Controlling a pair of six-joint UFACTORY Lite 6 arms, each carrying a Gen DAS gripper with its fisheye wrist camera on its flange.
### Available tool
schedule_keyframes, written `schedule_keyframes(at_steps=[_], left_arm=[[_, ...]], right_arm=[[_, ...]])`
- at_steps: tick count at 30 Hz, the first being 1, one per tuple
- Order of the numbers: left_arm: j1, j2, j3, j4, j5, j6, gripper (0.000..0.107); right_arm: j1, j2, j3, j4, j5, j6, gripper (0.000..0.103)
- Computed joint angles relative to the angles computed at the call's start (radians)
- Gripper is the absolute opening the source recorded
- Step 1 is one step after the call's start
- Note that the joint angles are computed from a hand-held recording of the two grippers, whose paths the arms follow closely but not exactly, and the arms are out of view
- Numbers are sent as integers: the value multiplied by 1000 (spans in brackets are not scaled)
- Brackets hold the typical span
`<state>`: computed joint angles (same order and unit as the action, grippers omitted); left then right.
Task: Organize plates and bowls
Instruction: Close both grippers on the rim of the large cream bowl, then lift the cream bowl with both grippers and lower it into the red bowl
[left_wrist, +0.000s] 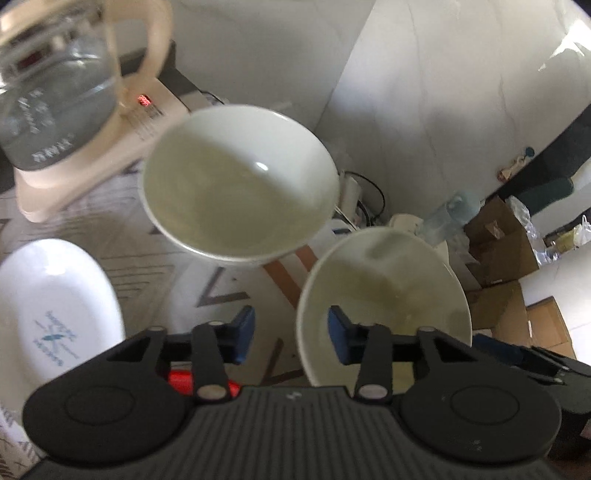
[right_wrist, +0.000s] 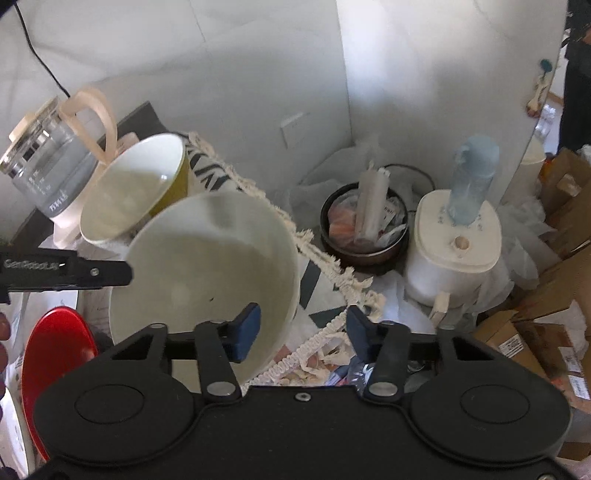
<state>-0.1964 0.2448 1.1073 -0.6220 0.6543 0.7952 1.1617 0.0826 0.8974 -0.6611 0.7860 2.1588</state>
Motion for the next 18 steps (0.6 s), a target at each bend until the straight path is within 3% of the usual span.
schedule_keyframes(at_steps=[3,6,9,10,11,18], left_arm=[[-29,43,17,25,2,-34,27],[-61,85,31,68,-16,-109,15],[-83,110,36,103,-31,-167,6],[-83,111,37,100,-28,-172,6],[-84,108,37,100,-27,-172,6],[-72,36,8,74,-19,-121,6]], right_arm=[[-22,0,-23,1,-57,-19,37],[-44,-3,-51,-4,-119,-26,36],[-68,16,-60,-26,-178,-58,26],[-74,26,-52,-25,-187,-76,18],[-76,30,-46,-22,-187,-83,17],[-45,7,-18,-28,-86,-68,17]])
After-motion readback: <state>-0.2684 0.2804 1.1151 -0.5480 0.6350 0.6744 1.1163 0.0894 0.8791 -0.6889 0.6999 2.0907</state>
